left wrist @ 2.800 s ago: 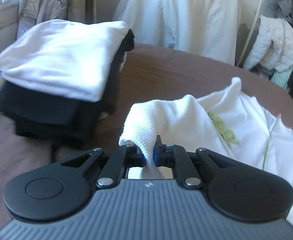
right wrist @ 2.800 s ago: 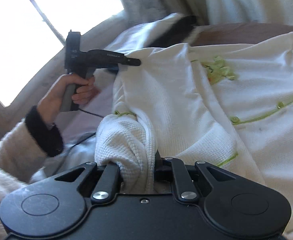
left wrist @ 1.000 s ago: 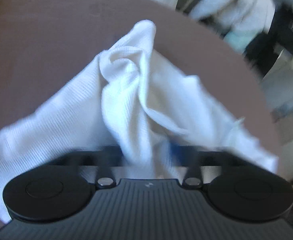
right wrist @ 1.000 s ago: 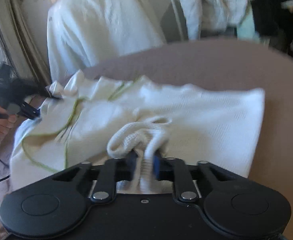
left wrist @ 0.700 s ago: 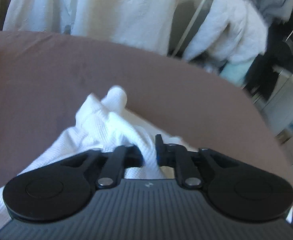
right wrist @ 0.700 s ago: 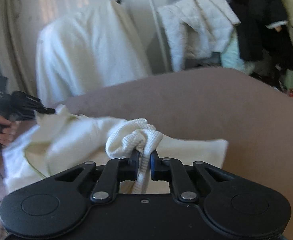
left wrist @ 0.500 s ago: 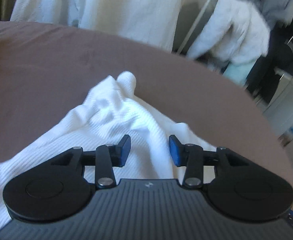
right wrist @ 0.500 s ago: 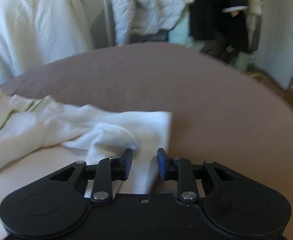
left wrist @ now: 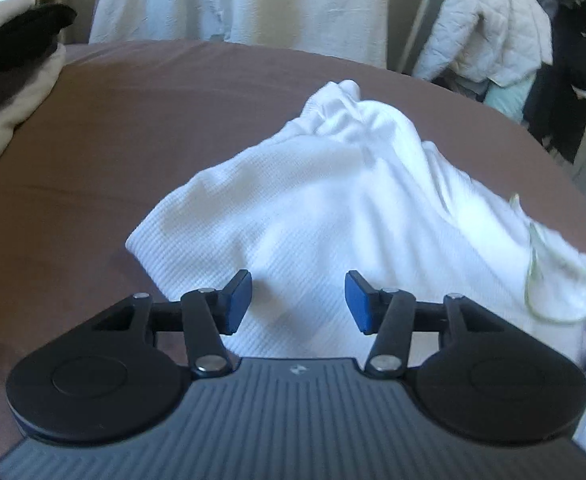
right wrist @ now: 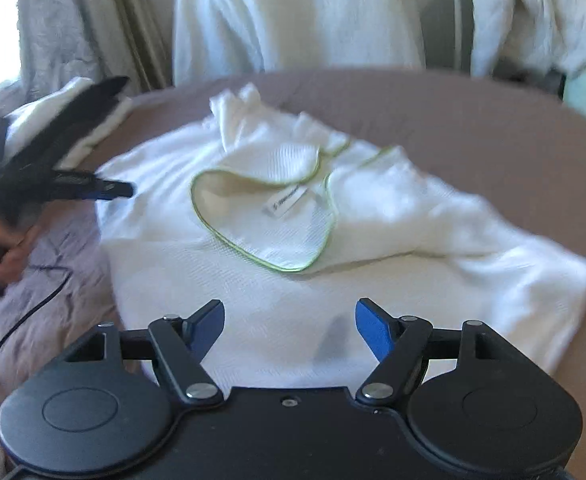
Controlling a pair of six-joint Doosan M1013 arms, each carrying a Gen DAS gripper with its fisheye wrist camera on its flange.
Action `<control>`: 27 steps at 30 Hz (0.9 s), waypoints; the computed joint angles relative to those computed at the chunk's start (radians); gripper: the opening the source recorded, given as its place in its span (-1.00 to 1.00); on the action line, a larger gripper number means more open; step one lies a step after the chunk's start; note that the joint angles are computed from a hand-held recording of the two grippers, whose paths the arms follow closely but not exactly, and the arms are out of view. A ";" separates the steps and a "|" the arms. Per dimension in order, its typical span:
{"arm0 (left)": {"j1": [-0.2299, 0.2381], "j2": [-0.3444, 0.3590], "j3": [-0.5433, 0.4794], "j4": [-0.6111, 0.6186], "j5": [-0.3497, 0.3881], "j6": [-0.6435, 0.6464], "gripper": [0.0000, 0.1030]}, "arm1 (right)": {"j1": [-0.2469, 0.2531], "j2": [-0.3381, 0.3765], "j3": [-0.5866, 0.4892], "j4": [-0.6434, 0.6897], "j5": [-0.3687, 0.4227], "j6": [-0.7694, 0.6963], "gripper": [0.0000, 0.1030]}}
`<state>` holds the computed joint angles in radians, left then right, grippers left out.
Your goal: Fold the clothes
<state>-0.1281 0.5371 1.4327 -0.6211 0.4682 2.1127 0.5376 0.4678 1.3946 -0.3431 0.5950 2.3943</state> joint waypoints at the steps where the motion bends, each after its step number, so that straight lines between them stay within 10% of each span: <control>1: -0.001 -0.002 0.005 -0.002 -0.012 0.007 -0.03 | -0.012 0.031 -0.043 0.073 0.027 -0.038 0.50; 4: -0.002 0.000 0.011 -0.019 -0.039 0.008 -0.03 | -0.034 0.100 -0.145 0.155 0.112 -0.084 0.38; 16: 0.016 -0.019 0.087 -0.346 -0.117 0.283 -0.03 | -0.070 0.155 -0.252 -0.361 0.172 0.296 0.09; 27: 0.023 -0.034 0.123 -0.495 -0.183 0.447 -0.03 | 0.009 0.044 -0.061 -0.773 -0.044 0.815 0.27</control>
<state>-0.1047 0.5027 1.5556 -1.1164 0.2848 2.5597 0.5467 0.5116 1.3335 -1.1163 0.5512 3.2094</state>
